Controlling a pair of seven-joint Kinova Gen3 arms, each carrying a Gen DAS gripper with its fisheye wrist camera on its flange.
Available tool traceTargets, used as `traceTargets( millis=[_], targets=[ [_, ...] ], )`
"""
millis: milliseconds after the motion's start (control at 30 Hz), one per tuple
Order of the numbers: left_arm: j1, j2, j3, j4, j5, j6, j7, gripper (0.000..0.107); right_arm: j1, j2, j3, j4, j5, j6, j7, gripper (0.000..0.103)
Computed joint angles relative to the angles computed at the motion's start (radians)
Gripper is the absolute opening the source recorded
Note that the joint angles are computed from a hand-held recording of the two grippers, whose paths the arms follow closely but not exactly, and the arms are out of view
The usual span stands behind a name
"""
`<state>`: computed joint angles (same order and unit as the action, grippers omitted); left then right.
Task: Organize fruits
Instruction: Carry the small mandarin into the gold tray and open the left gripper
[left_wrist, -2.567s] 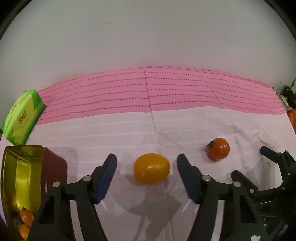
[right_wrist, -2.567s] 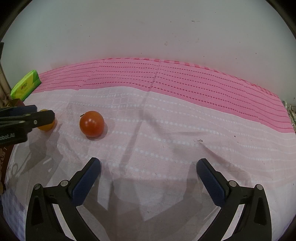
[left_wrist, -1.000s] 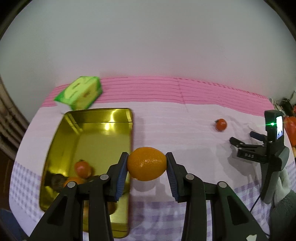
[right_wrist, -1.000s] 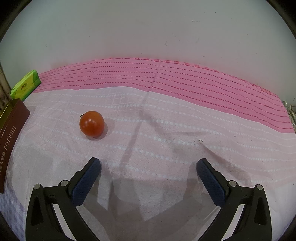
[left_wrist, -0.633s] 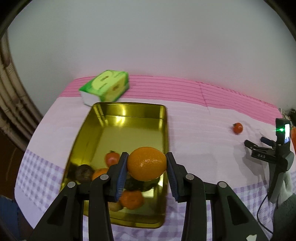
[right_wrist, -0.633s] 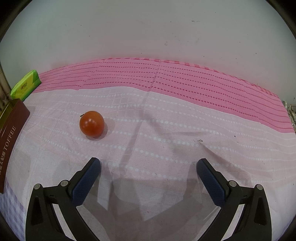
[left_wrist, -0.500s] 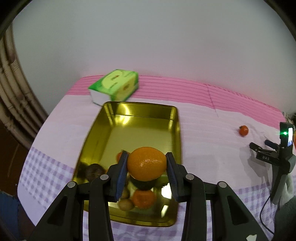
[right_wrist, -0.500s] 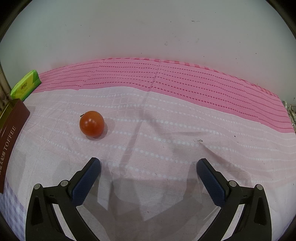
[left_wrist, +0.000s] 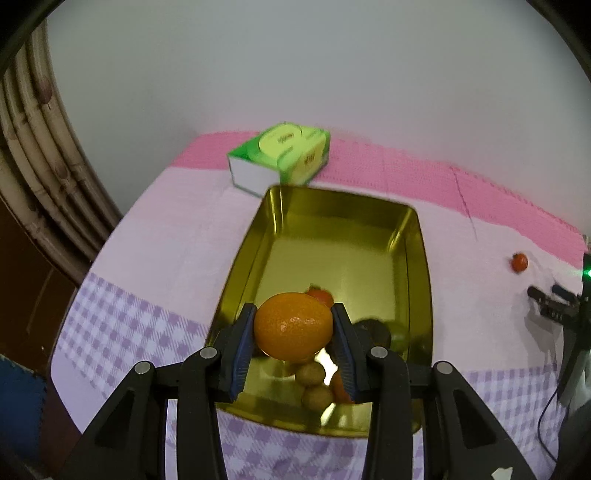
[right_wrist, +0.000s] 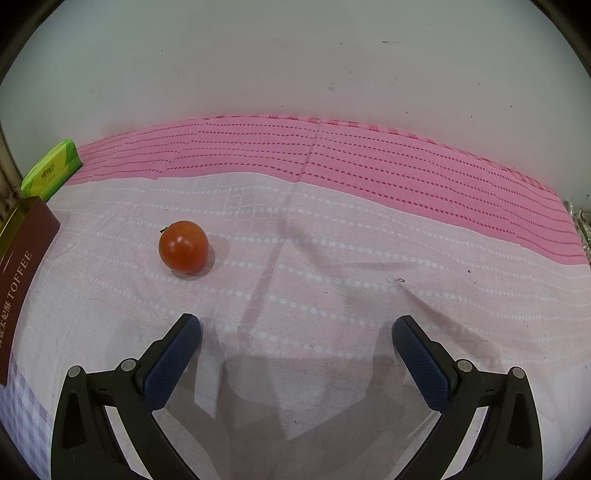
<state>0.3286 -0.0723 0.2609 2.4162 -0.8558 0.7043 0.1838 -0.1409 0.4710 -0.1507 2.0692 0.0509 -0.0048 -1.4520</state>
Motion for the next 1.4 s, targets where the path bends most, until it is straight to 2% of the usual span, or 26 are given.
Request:
traceTargets(
  millis=[433, 1000, 1400],
  targets=[
    [-0.029, 0.007, -0.028, 0.068, 0.051, -0.07, -0.024, 0.037, -0.002, 0.0, 0.002, 0.0, -0.004, 0.001, 0.003, 0.103],
    [-0.046, 0.055, -0.079, 0.101, -0.019, -0.163, 0.0, 0.037, -0.003, -0.001, 0.003, -0.002, -0.005, 0.003, 0.004, 0.103],
    [-0.064, 0.041, -0.076, 0.125, -0.061, -0.191, 0.036, 0.038, -0.005, -0.001, 0.005, -0.003, -0.007, 0.005, 0.004, 0.103]
  ],
)
